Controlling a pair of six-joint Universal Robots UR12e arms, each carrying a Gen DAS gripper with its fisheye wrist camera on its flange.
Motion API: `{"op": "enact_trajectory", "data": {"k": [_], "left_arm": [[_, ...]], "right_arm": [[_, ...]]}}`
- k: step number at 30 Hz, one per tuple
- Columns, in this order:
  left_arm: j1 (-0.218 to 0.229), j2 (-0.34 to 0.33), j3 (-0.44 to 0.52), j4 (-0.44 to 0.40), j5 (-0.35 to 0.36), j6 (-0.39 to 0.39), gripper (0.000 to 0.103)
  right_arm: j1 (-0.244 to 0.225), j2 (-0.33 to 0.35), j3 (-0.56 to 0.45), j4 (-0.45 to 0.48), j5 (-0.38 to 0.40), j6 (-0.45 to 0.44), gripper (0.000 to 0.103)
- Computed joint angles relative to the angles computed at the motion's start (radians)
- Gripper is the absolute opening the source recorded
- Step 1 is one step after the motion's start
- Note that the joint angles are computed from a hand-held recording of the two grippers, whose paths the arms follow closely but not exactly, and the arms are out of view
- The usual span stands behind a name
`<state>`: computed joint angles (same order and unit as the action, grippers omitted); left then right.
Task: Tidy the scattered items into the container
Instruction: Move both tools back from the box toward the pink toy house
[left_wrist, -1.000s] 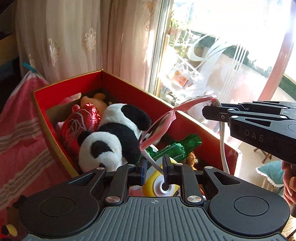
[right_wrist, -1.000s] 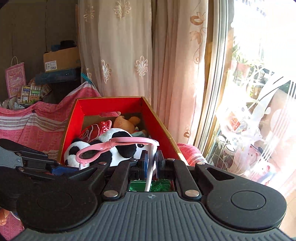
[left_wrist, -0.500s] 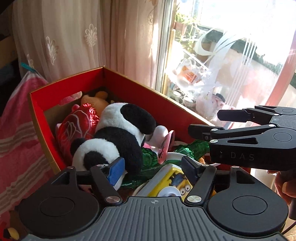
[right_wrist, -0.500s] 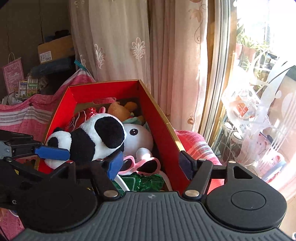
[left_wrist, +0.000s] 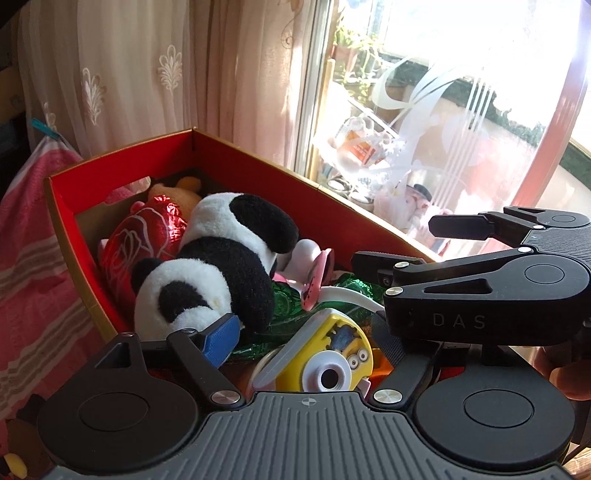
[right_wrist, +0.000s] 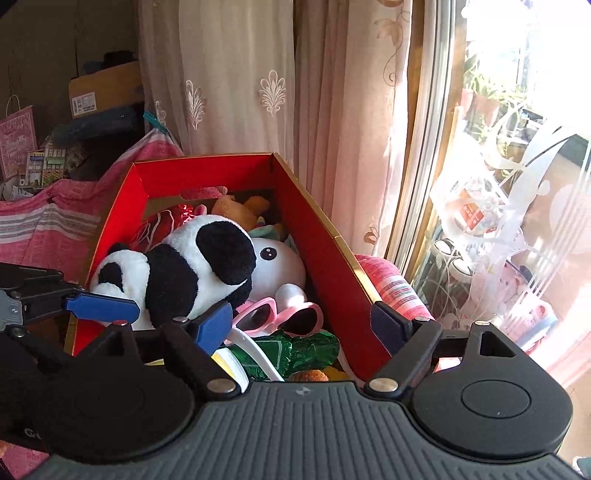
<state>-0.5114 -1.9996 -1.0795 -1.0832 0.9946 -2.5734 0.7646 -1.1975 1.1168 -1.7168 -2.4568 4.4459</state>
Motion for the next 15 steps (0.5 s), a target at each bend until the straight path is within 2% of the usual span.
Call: {"op": "enact_trajectory", "data": {"k": [4, 8, 11, 15], "left_arm": [[0.016, 0.012, -0.009, -0.019, -0.033, 0.025, 0.089], [0.033, 0.035, -0.036, -0.002, -0.052, 0.045, 0.089], [0.053, 0.053, -0.054, 0.010, -0.071, 0.056, 0.089], [0.093, 0.080, -0.082, 0.034, -0.104, 0.052, 0.092]], "right_arm": [[0.011, 0.017, -0.035, 0.040, -0.022, 0.054, 0.088], [0.025, 0.045, -0.086, 0.072, -0.053, 0.089, 0.091], [0.037, 0.075, -0.136, 0.085, -0.073, 0.089, 0.091], [0.052, 0.128, -0.220, 0.083, -0.109, 0.047, 0.092]]}}
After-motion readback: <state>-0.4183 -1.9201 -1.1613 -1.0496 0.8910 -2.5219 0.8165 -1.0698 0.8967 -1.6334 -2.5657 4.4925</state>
